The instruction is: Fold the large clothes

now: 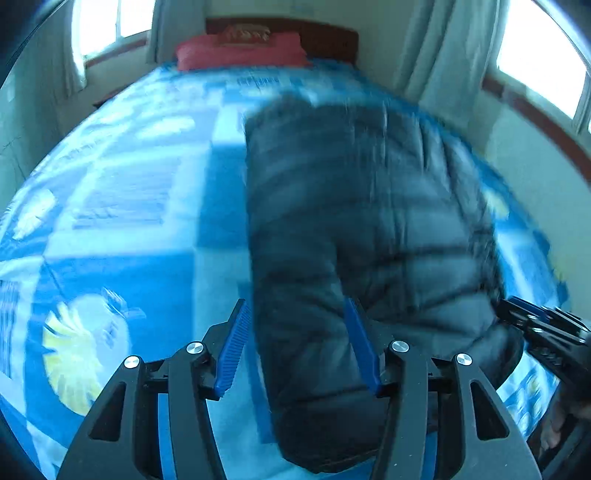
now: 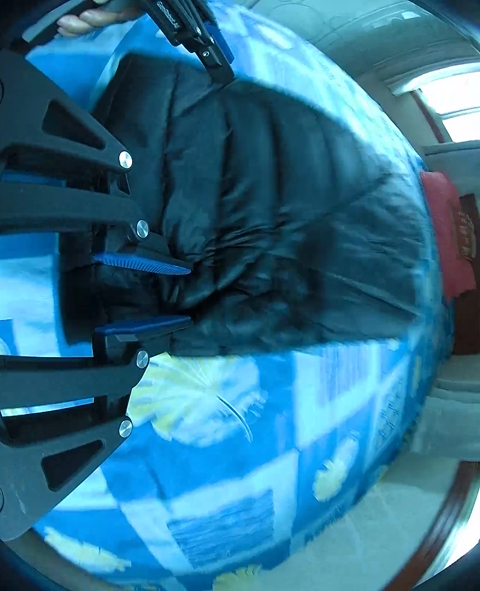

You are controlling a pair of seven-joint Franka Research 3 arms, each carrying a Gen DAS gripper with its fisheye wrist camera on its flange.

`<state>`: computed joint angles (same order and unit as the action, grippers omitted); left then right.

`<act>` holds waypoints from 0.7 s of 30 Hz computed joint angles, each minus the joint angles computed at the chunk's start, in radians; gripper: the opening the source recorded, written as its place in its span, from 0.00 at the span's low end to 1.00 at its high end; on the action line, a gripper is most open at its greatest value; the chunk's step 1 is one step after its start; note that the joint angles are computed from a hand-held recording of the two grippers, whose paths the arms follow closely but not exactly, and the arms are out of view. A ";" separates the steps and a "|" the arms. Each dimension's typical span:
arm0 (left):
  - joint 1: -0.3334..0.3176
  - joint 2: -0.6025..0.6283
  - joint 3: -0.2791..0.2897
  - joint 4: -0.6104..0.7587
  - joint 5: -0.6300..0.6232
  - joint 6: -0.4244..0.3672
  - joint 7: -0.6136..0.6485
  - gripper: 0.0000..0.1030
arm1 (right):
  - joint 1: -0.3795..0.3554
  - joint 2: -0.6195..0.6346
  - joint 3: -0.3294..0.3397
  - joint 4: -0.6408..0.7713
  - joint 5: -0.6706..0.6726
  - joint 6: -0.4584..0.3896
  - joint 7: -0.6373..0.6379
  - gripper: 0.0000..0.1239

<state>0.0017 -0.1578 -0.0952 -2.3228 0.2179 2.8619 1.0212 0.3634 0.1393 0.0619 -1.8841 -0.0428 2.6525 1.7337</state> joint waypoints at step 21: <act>0.020 0.402 0.007 0.444 0.078 -0.093 -0.015 0.67 | 0.039 0.493 -0.048 0.577 0.117 -0.006 -0.129 0.33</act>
<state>0.0218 0.2440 -0.0882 -1.8790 0.2957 2.7685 1.0066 0.4026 0.6320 0.0143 -1.3070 0.0744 2.6461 1.6045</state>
